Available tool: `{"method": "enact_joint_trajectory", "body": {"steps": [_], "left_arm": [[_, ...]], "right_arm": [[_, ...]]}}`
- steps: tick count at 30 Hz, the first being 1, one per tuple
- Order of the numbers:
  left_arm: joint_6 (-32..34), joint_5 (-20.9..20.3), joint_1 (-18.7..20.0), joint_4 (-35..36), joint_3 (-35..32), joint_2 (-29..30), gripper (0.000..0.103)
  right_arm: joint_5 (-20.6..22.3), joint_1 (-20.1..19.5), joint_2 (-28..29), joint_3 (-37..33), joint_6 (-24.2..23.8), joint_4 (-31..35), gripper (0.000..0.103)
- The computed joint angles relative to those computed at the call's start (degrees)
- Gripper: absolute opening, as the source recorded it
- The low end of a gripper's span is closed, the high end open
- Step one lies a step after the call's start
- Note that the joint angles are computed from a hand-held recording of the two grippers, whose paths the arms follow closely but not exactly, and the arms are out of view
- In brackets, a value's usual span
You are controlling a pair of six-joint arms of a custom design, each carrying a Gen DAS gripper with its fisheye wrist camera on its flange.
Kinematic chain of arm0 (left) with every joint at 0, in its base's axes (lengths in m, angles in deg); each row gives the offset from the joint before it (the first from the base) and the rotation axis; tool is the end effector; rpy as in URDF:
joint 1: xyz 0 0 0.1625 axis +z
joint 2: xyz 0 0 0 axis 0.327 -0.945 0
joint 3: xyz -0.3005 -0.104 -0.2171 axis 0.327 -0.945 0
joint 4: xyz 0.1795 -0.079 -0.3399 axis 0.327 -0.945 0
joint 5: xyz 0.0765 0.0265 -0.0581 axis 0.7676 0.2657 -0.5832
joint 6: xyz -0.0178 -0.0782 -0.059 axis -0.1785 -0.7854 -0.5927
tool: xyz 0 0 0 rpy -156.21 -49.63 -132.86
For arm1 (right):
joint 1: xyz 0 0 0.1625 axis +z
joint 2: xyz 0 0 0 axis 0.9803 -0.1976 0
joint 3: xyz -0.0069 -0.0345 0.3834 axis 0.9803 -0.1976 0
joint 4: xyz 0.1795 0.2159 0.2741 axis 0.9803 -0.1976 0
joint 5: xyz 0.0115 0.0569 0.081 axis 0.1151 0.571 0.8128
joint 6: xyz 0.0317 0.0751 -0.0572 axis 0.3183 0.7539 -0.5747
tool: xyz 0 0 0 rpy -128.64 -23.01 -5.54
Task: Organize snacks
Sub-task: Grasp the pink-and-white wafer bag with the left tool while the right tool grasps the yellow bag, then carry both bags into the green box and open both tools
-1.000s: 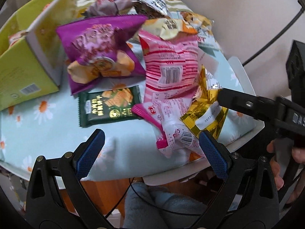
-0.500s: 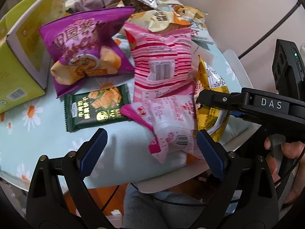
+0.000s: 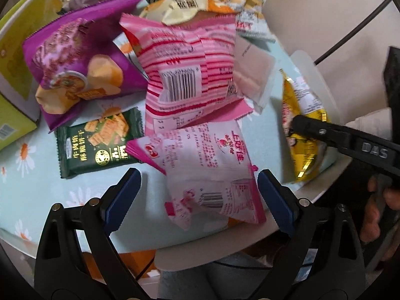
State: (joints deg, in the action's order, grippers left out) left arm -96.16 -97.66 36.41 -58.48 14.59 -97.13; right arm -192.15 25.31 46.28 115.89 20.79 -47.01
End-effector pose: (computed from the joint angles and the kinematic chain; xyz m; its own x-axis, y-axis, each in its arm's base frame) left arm -0.1721 -0.5968 0.2355 -0.8205 -0.0189 -0.5713 0.1689 0.9468 -0.2739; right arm 0.2708 -0.6906 0.1438 -0.9143 -0.1768 0.3643 -0.2537 0.9514 -0.1748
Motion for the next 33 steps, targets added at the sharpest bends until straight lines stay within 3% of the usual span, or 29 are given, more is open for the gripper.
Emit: {"method": "enact_joint_trajectory", "body": {"steps": [8, 9, 16, 21, 33], "left_arm": [[-0.9, 3.5, -0.3, 5.0, -5.3, 6.6, 0.092], [-0.9, 3.8, -0.2, 5.9, -6.1, 7.3, 0.085], [0.2, 5.3, -0.6, 6.7, -8.1, 9.5, 0.065], [0.2, 3.8, -1.0, 5.4, -5.4, 6.4, 0.055], [-0.4, 4.3, -3.3, 2.4, -1.9, 0.0, 0.050]], "right_arm": [[-3.0, 1.5, 0.9, 0.2, -3.4, -0.7, 0.038], [-3.5, 1.7, 0.9, 0.3, -4.3, -0.9, 0.038], [-4.5, 2.1, 1.3, 0.4, -6.5, -1.3, 0.038], [-4.9, 2.4, 1.3, 0.6, -7.5, -1.9, 0.037], [-3.5, 3.6, -0.6, 1.2, -9.4, -3.1, 0.037]]}}
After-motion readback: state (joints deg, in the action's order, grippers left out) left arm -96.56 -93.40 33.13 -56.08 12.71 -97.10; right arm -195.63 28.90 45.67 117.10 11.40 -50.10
